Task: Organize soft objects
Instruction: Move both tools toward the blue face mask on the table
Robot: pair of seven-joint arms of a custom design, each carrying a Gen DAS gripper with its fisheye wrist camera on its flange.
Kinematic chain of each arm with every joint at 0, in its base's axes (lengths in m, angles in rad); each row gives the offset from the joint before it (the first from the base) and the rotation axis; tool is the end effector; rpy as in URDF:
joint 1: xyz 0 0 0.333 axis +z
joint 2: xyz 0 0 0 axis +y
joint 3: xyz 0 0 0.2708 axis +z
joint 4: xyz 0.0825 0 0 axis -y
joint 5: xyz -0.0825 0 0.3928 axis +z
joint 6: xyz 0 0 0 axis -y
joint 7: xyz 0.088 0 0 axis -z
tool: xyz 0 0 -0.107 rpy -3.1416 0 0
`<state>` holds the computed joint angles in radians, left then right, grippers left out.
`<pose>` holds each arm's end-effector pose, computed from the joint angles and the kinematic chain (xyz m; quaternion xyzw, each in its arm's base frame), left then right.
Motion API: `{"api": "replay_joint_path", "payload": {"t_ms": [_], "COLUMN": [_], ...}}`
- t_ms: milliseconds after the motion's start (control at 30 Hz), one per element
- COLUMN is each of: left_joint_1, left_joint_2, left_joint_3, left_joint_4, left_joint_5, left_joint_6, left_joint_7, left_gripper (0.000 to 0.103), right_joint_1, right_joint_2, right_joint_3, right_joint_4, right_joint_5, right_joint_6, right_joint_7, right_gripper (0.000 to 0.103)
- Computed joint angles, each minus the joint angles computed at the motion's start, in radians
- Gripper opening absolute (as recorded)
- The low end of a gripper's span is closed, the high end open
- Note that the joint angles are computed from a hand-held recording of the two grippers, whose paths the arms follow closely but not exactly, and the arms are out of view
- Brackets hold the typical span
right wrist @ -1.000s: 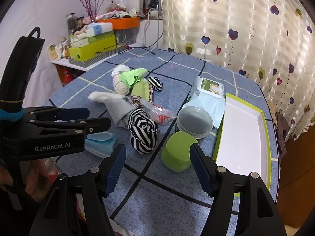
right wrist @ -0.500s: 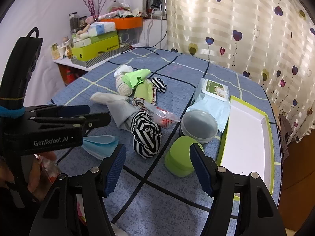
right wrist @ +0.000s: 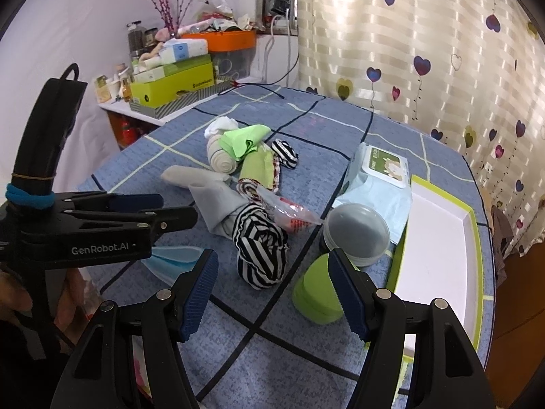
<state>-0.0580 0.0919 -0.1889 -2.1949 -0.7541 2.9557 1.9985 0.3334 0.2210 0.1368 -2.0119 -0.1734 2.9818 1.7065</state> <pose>0.5747 -0.0969 0.3566 -0.6701 0.6501 -0.3407 0.1107 0.5640 0.2961 0.3850 -0.7950 0.4825 -0.1973 0.3102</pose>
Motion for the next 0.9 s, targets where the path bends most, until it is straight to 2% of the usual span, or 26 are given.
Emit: {"api": "replay_joint_path", "payload": {"t_ms": [200, 333, 467, 700, 900], "left_joint_1": [0.025, 0.028, 0.039, 0.062, 0.043], "left_joint_2": [0.024, 0.040, 0.055, 0.042, 0.020], "left_joint_3": [-0.007, -0.001, 0.002, -0.008, 0.013], "left_joint_4": [0.036, 0.047, 0.059, 0.055, 0.013], "left_joint_5": [-0.100, -0.078, -0.060, -0.132, -0.048], "left_joint_6": [-0.021, -0.015, -0.040, -0.084, -0.065], "left_joint_7": [0.078, 0.074, 0.060, 0.156, 0.109], "left_gripper": [0.059, 0.059, 0.059, 0.059, 0.059], "right_joint_1": [-0.011, -0.013, -0.011, -0.018, -0.025], "right_joint_2": [0.033, 0.059, 0.084, 0.111, 0.105], "right_joint_3": [0.016, 0.020, 0.023, 0.039, 0.058], "right_joint_4": [0.044, 0.080, 0.115, 0.148, 0.136], "right_joint_5": [0.025, 0.032, 0.040, 0.073, 0.100], "right_joint_6": [-0.012, -0.030, -0.049, -0.063, -0.060], "right_joint_7": [-0.045, -0.072, -0.089, -0.132, -0.167], "right_gripper": [0.067, 0.067, 0.067, 0.067, 0.067]}}
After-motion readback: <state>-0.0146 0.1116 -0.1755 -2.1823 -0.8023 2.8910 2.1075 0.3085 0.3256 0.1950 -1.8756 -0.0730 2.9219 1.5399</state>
